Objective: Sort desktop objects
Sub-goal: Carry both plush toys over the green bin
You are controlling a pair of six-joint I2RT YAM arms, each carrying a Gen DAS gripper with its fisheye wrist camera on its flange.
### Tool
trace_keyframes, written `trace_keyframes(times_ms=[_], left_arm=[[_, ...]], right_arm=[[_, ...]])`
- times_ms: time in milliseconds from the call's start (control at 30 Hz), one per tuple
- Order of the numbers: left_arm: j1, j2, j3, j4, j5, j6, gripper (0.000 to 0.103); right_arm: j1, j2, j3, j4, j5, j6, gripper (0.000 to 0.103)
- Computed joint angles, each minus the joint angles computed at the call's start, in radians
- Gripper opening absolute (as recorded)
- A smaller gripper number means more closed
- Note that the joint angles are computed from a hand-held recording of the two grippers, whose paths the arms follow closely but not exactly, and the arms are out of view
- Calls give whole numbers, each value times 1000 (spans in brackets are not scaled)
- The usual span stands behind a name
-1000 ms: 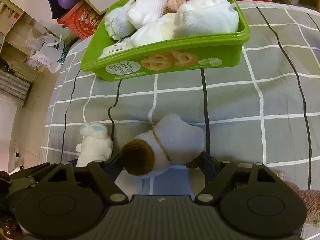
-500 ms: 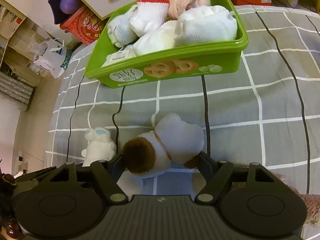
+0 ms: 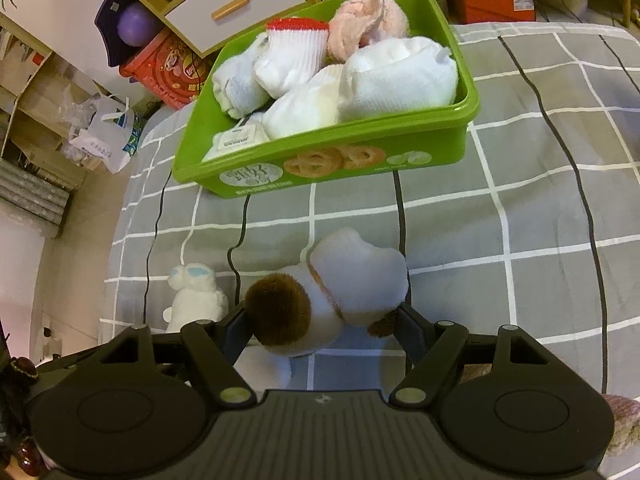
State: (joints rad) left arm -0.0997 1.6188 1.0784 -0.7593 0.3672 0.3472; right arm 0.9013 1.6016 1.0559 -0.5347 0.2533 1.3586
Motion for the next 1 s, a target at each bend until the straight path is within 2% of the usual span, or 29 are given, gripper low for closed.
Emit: trace_keyframes(times_ms=[467, 1000], left_arm=[[11, -50, 69, 5, 56, -58, 61], [-61, -3, 200, 7, 50, -158, 61]], right_arm=[[-36, -107, -33, 2, 48, 14, 75], [-107, -221, -71, -23, 55, 4, 75]])
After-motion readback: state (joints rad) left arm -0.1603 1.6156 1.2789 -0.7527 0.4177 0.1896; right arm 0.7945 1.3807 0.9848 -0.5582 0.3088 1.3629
